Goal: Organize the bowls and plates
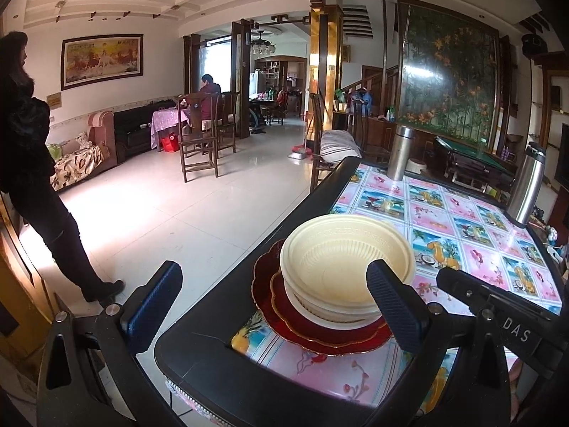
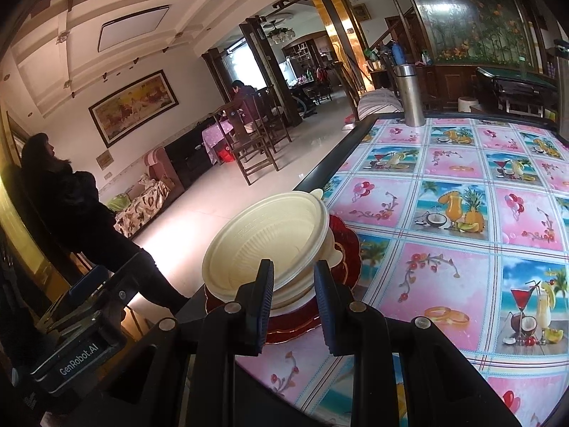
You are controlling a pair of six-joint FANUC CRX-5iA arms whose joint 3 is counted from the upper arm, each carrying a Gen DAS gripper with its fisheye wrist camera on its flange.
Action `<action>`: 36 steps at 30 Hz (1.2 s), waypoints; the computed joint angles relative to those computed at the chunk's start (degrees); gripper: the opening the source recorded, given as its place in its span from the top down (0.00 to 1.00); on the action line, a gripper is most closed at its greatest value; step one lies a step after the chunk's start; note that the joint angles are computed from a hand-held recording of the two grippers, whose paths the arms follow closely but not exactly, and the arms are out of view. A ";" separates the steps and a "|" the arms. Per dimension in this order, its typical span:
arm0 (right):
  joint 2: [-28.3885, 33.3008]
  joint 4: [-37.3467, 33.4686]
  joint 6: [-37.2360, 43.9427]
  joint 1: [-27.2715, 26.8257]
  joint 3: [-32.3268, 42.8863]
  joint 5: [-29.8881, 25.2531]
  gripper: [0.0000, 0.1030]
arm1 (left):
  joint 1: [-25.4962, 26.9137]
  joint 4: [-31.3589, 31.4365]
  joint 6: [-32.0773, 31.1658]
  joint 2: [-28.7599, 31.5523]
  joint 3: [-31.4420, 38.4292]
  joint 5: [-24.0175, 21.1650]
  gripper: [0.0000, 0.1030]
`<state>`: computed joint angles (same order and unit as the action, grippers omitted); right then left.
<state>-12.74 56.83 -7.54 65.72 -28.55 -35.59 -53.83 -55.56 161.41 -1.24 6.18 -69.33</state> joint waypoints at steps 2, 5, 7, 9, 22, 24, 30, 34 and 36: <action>-0.14 0.00 -0.40 -0.16 -0.20 0.07 0.74 | -0.04 0.10 0.07 0.41 0.49 -0.82 0.00; -0.34 0.01 -0.83 -0.39 -0.54 0.31 0.74 | -0.09 0.10 -0.23 0.80 0.95 -1.62 0.00; -0.43 -0.02 -0.84 -0.46 -0.69 0.45 0.74 | -0.02 0.38 -0.68 0.85 0.99 -1.54 0.00; -0.43 -0.04 -0.74 -0.52 -0.73 0.51 0.74 | 0.05 0.57 -0.91 1.00 1.14 -1.66 0.00; -0.52 0.29 -1.06 -0.61 -0.96 0.69 0.74 | 0.21 1.57 -2.37 1.29 1.40 -1.68 0.00; -0.57 0.56 -1.26 -0.52 -1.02 0.70 0.74 | 0.40 1.87 -2.20 0.91 1.01 -0.99 0.00; -0.52 1.24 -1.81 -0.50 -1.07 0.72 0.74 | 0.35 1.57 -1.50 0.01 -0.01 0.56 0.00; -0.53 1.20 -1.81 -0.51 -1.07 0.69 0.74 | -0.41 0.31 -1.67 1.00 0.88 -0.82 0.00; -0.57 1.39 -1.93 -0.54 -1.14 0.76 0.74 | -0.60 -0.19 -1.93 1.34 1.06 -1.27 0.00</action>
